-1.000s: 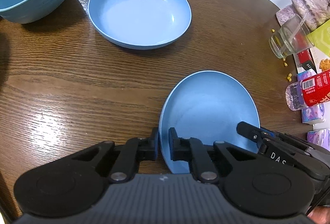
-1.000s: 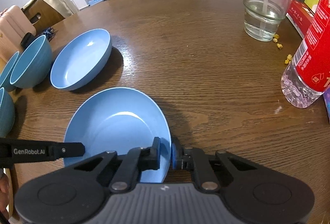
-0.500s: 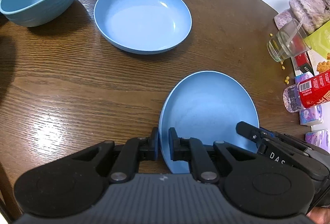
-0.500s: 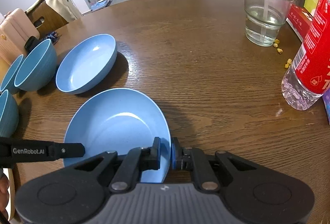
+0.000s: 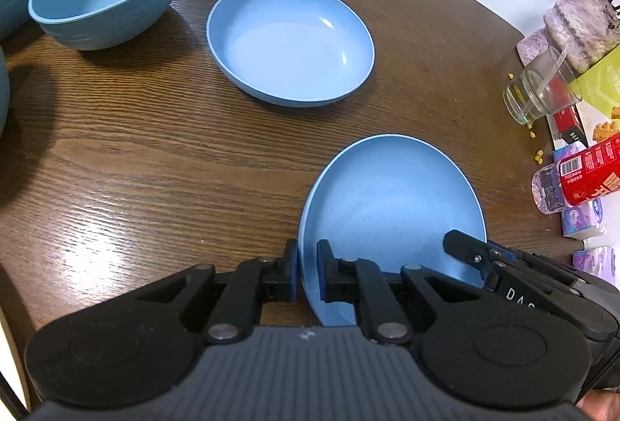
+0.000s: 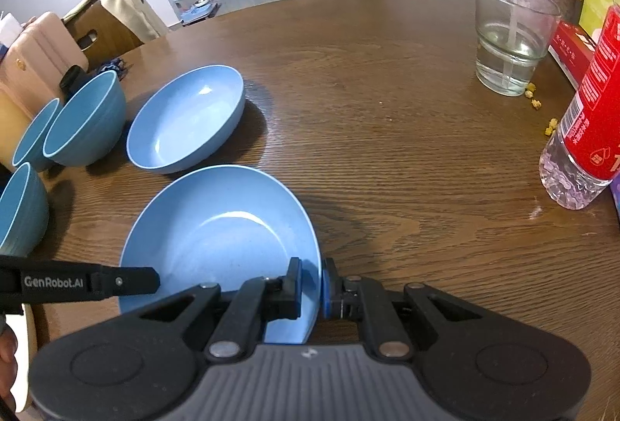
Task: Organize plates and bowls
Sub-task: 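Lift the light-blue plate with both grippers toward the cream plate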
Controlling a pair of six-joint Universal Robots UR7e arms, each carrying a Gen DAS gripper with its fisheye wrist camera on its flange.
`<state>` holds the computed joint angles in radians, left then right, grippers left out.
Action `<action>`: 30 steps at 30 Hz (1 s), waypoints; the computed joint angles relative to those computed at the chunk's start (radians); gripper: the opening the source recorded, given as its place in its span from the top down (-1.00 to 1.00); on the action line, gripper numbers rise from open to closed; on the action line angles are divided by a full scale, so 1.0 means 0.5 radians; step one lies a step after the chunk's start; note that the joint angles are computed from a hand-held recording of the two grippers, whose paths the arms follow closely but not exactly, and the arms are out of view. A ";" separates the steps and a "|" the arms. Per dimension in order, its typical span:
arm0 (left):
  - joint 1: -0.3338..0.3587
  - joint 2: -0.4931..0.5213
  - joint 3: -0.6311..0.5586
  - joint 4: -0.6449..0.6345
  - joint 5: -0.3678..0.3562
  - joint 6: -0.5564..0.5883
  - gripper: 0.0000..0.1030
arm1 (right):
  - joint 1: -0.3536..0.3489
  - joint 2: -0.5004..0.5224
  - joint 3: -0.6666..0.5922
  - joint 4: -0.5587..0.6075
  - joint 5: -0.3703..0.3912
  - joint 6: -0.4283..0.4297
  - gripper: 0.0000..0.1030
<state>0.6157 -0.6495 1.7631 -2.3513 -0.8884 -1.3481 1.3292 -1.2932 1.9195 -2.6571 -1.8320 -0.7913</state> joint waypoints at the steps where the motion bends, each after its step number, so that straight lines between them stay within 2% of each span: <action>1: -0.005 -0.008 0.010 0.002 0.003 -0.011 0.80 | 0.002 -0.005 0.007 0.000 0.003 -0.003 0.81; 30: -0.203 -0.280 0.293 0.201 0.099 -0.391 0.80 | 0.102 -0.180 0.237 0.009 0.089 -0.046 0.81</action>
<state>0.5141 -0.7895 1.9094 -2.2506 -0.8387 -1.5437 1.3803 -1.3833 2.0379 -2.6525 -1.7874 -0.8142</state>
